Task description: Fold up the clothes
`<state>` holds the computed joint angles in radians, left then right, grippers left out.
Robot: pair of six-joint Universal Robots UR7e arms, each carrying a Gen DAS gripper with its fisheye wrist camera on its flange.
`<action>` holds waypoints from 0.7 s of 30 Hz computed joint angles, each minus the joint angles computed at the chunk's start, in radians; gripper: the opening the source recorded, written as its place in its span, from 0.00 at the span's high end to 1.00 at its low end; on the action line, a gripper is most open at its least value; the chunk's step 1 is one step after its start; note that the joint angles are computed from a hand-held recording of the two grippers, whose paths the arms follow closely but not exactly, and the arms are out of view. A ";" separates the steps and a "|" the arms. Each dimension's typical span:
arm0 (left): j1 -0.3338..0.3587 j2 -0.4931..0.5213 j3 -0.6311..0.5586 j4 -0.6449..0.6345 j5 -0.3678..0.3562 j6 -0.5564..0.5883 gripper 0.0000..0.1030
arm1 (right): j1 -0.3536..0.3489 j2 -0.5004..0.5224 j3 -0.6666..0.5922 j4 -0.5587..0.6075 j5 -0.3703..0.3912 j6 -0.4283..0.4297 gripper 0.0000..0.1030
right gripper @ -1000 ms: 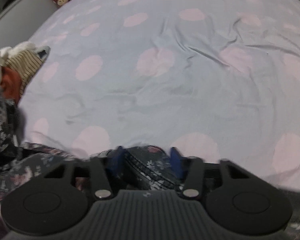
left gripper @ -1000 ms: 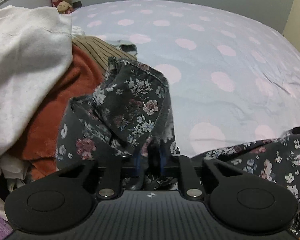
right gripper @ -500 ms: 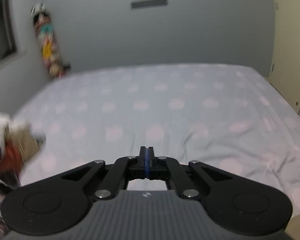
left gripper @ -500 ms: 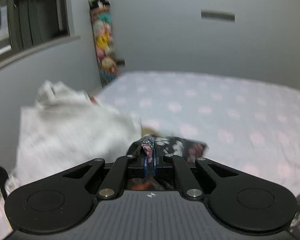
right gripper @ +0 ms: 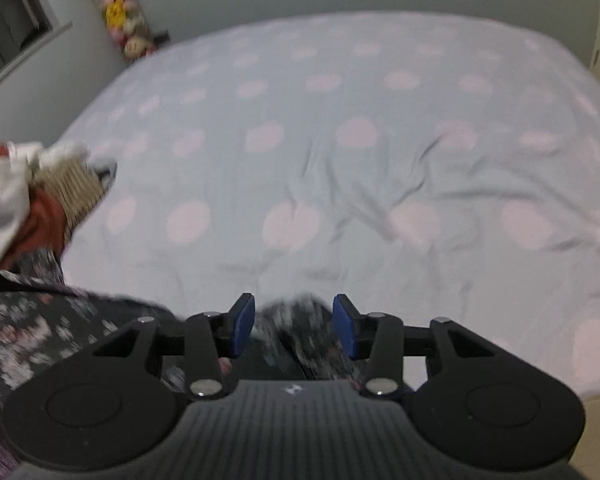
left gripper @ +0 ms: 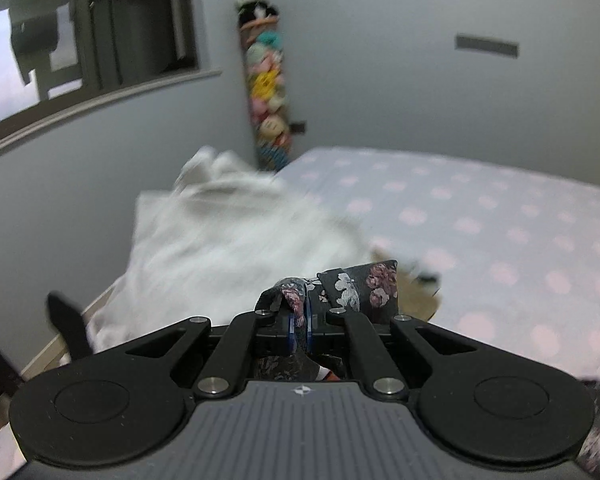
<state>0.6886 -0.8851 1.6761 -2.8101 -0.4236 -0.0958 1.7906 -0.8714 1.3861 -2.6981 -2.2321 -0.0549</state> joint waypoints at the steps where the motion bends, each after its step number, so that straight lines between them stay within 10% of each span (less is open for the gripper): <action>1: 0.004 -0.019 0.022 0.040 0.010 -0.042 0.97 | -0.010 0.015 -0.015 0.017 0.013 0.007 0.45; 12: 0.070 -0.136 0.128 0.410 0.030 -0.427 0.97 | -0.093 0.118 -0.177 0.116 0.190 0.172 0.28; 17: 0.079 -0.131 0.120 0.438 0.030 -0.451 0.97 | -0.108 0.089 -0.165 0.185 0.326 0.180 0.81; 21: 0.081 -0.118 0.116 0.407 0.028 -0.429 0.97 | -0.092 0.053 -0.137 0.239 0.328 0.152 0.87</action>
<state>0.7696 -1.0036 1.7920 -2.4034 -0.3957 -0.5244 1.6990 -0.8183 1.2496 -2.4593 -1.9042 0.0970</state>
